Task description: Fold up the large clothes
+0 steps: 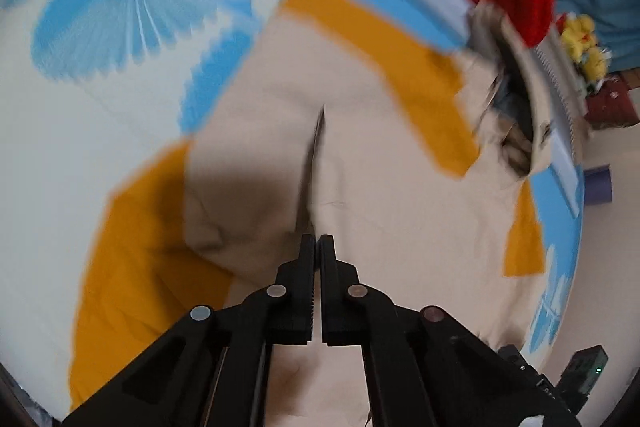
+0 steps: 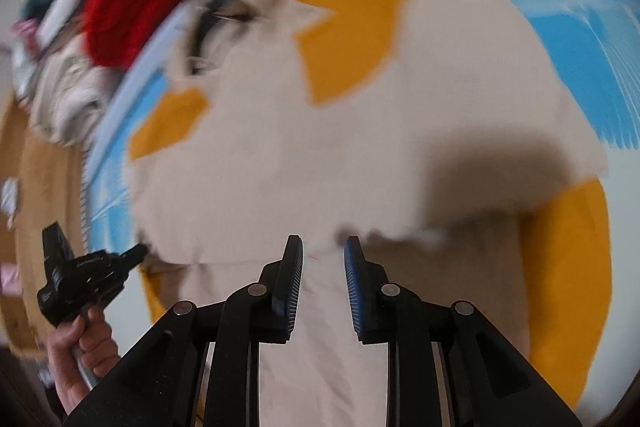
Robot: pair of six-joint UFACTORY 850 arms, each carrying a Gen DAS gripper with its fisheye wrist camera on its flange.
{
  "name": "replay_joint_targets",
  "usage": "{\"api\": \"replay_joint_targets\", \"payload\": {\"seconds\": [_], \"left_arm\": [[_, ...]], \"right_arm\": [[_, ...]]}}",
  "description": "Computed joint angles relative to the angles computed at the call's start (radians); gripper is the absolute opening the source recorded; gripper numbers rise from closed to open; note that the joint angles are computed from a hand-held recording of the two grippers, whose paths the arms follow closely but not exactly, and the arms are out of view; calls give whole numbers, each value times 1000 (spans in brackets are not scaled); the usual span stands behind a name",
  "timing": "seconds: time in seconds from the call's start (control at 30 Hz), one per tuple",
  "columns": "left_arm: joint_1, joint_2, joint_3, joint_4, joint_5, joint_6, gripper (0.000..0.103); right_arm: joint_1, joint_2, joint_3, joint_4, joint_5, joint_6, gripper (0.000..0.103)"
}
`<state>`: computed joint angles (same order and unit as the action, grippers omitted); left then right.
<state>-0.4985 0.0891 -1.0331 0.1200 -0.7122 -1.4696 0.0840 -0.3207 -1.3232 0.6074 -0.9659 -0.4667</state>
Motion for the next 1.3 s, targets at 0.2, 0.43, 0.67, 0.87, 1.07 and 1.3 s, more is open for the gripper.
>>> {"api": "replay_joint_targets", "payload": {"seconds": [0.2,0.43,0.67,0.87,1.07,1.3], "left_arm": [[-6,20,-18,78,-204,-113,2],[-13,54,1,138,-178,-150,14],[65,82,90,-65,-45,-66,22],[91,73,132,-212,27,56,27],[69,74,125,-187,37,52,4],[-12,-1,-28,134,-294,-71,7]], "right_arm": [[-29,-3,-10,18,105,62,23],[-93,-107,-54,-269,94,506,23],[-75,-40,-35,-387,209,582,23],[-85,-33,-38,-98,222,317,27],[-88,-93,-51,-36,103,298,33],[-85,-106,-76,-309,138,546,32]]}}
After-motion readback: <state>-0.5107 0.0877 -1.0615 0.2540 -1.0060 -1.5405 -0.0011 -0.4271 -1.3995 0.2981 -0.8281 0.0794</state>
